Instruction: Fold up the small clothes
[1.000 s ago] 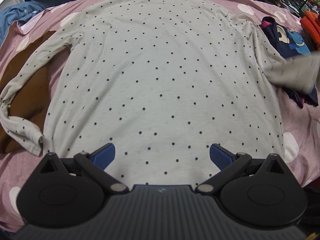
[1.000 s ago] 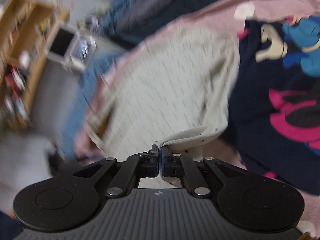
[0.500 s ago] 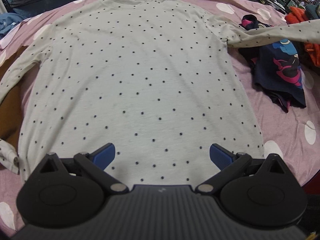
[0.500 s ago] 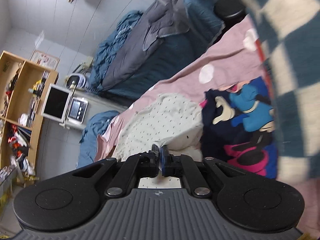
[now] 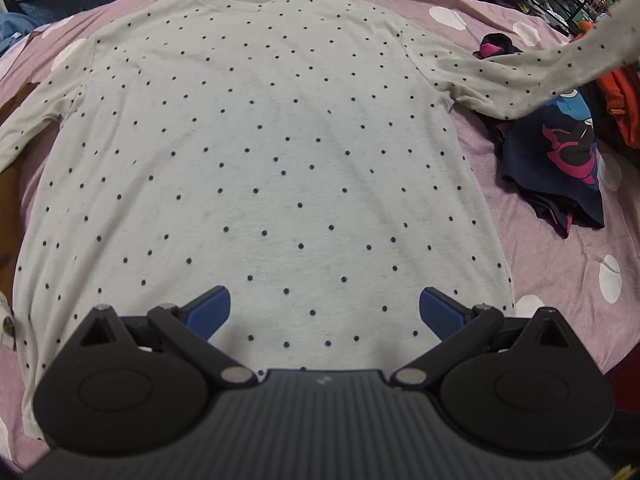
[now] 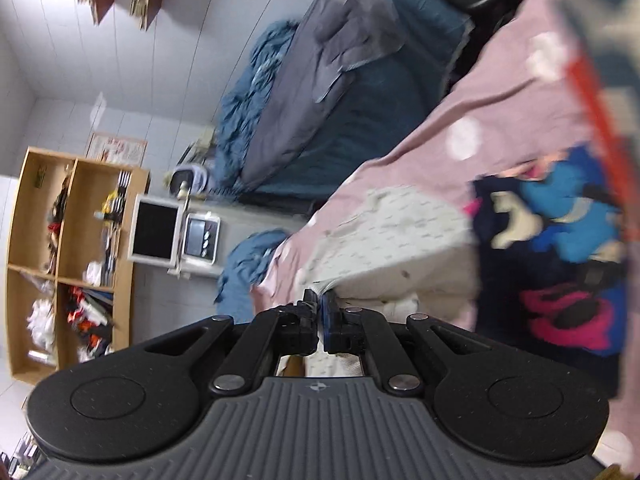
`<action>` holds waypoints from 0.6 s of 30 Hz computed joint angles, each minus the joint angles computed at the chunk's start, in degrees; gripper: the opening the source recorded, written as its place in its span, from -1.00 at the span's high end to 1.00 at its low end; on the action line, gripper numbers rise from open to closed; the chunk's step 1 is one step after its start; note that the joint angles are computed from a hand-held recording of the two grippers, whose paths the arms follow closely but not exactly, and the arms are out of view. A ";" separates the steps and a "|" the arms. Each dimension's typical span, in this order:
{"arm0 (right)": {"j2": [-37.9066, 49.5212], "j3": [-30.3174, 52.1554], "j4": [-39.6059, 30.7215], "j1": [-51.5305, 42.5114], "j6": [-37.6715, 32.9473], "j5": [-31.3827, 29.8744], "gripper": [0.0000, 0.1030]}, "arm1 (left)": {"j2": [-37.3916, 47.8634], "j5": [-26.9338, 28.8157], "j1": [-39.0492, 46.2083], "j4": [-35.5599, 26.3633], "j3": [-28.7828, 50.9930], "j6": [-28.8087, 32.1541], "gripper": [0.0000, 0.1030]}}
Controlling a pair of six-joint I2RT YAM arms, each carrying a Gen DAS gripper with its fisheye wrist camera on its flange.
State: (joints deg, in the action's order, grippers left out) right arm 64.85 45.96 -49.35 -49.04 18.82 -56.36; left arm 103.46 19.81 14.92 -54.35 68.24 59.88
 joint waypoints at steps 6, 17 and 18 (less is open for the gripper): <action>24.52 9.64 33.54 27.23 23.20 3.91 0.88 | 2.23 -1.78 4.51 1.44 1.59 3.54 -0.99; 76.61 61.61 30.48 54.20 32.01 9.91 0.85 | 10.40 -3.74 11.88 -1.29 11.83 5.47 -0.99; 80.20 66.42 27.97 55.21 31.47 10.37 0.85 | 11.25 -3.83 12.27 -1.73 12.95 5.31 -0.99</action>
